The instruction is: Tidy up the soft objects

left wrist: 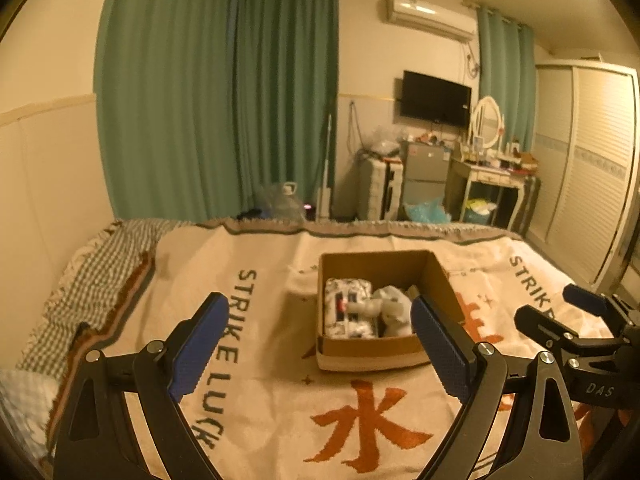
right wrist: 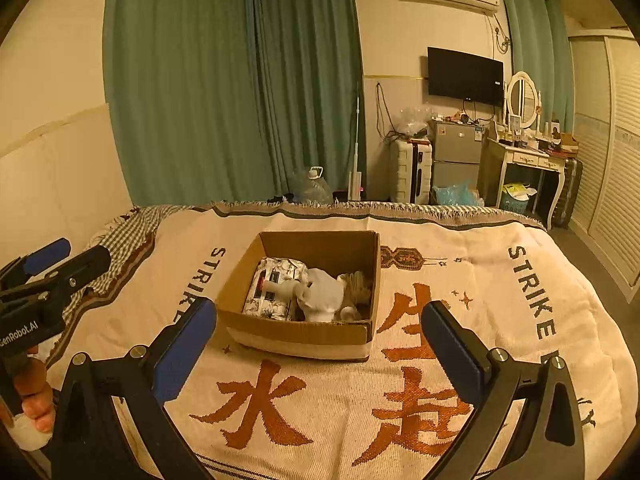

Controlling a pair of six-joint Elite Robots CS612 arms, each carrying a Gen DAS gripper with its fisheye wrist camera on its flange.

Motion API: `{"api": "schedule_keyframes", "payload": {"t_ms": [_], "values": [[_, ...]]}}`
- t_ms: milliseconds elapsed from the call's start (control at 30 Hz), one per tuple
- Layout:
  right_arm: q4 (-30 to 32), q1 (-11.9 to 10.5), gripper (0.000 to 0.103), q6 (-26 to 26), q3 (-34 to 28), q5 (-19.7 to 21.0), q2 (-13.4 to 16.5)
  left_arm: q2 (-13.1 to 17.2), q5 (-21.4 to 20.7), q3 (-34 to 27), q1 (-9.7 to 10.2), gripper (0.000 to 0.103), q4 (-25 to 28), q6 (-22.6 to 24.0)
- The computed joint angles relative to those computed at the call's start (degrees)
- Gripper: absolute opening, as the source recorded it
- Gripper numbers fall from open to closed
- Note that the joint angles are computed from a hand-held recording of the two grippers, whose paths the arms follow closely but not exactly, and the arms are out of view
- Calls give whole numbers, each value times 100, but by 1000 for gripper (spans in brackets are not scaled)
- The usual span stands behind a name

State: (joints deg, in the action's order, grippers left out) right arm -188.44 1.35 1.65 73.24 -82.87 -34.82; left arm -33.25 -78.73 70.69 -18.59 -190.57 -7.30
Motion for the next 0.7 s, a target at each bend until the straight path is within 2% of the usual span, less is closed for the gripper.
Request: {"api": "schedule_keyframes", "payload": {"t_ms": [700], "values": [[-40, 26, 103, 90, -3, -66, -33, 25, -246, 17, 14, 94, 91, 63]]}}
